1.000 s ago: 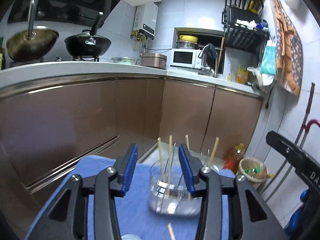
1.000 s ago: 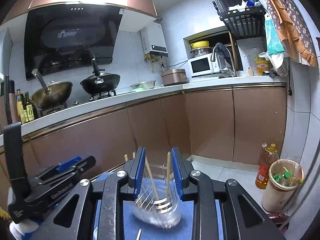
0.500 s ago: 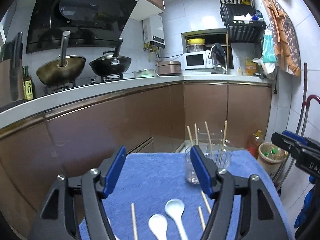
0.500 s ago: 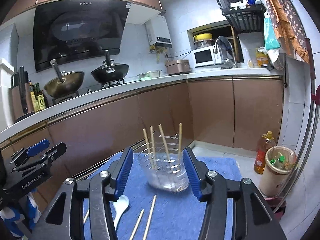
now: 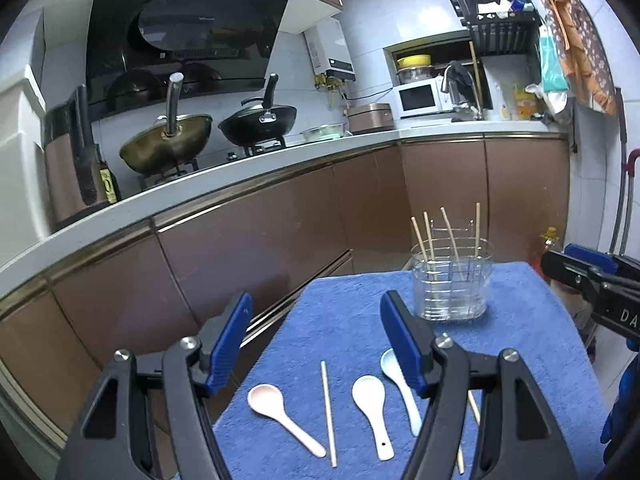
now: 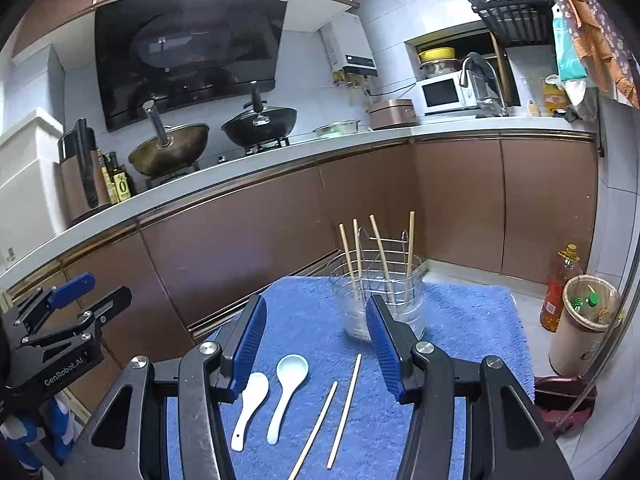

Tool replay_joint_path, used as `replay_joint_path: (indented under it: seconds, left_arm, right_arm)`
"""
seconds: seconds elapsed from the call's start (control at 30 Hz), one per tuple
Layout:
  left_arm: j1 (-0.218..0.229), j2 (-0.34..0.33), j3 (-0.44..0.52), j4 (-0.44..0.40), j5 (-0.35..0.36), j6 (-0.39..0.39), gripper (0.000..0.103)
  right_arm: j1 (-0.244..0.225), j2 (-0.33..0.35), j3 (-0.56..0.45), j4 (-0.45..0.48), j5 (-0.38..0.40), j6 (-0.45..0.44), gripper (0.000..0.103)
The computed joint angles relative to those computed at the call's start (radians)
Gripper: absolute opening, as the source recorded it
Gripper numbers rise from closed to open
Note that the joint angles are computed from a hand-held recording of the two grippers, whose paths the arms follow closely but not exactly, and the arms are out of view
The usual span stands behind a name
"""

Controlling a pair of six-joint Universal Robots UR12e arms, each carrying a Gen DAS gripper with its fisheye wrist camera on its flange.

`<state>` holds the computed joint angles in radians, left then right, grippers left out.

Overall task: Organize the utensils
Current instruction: 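Move both tools back toward the remaining chopsticks on the towel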

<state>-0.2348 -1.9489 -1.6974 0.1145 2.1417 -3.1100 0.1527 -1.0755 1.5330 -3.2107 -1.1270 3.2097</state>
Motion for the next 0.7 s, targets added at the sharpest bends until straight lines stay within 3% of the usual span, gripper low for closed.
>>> replay_joint_path:
  seconds: [0.7]
  left_arm:
    - [-0.053, -0.077, 0.094, -0.15, 0.149, 0.029, 0.065]
  right_arm:
    - [-0.061, 0.009, 0.03, 0.053, 0.057, -0.008, 0.049]
